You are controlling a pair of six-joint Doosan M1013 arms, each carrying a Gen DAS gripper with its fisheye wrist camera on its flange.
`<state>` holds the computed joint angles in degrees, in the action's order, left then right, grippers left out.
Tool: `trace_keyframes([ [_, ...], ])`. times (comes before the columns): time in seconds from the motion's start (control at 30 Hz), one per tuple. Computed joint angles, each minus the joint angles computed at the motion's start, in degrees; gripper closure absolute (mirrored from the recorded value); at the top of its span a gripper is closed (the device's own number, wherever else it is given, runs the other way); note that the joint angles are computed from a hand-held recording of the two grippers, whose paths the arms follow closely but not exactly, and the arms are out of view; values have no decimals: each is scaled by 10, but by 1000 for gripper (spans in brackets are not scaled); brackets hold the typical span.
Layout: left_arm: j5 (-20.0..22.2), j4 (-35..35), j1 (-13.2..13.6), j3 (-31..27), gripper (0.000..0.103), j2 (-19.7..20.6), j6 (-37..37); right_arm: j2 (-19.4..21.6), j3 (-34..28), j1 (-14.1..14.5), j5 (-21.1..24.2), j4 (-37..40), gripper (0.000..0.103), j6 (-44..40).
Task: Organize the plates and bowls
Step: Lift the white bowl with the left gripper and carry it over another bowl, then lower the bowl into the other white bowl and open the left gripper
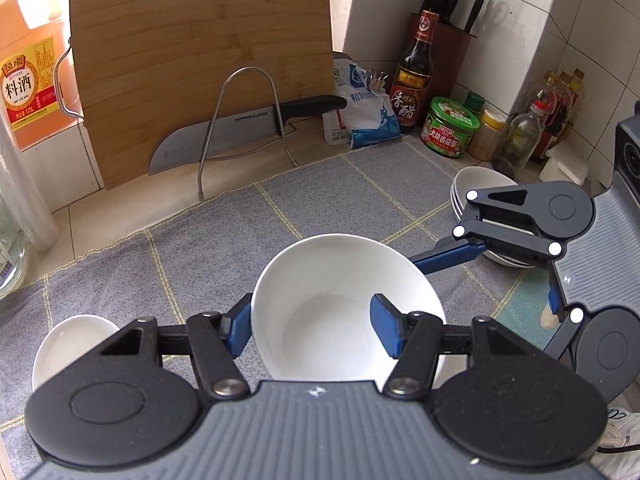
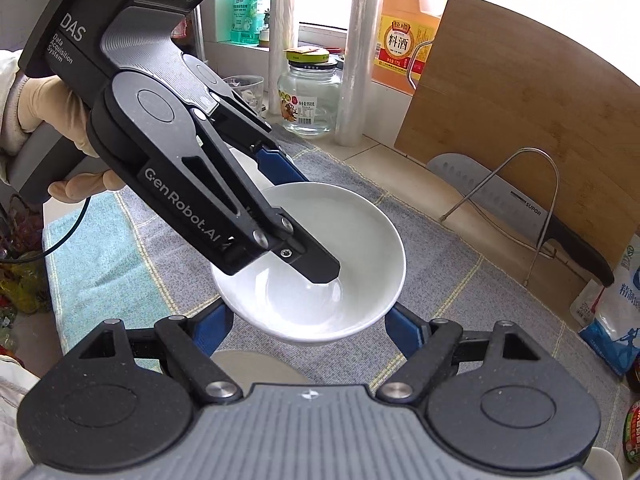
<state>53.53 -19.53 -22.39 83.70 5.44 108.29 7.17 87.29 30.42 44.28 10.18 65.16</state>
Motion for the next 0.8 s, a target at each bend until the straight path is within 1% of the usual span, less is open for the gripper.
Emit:
trace_keyframes([
  [0.33,-4,-12,-19,19,43,-20,7,-34,32,6,-5,-26,17,39],
  [0.53,-2,-20,-27,33,43,-27,4,-47,48,8,5,-35,17,59],
  [0.8,1,-35,-32,49,43,-33,2,-58,63,12,17,-45,17,79],
])
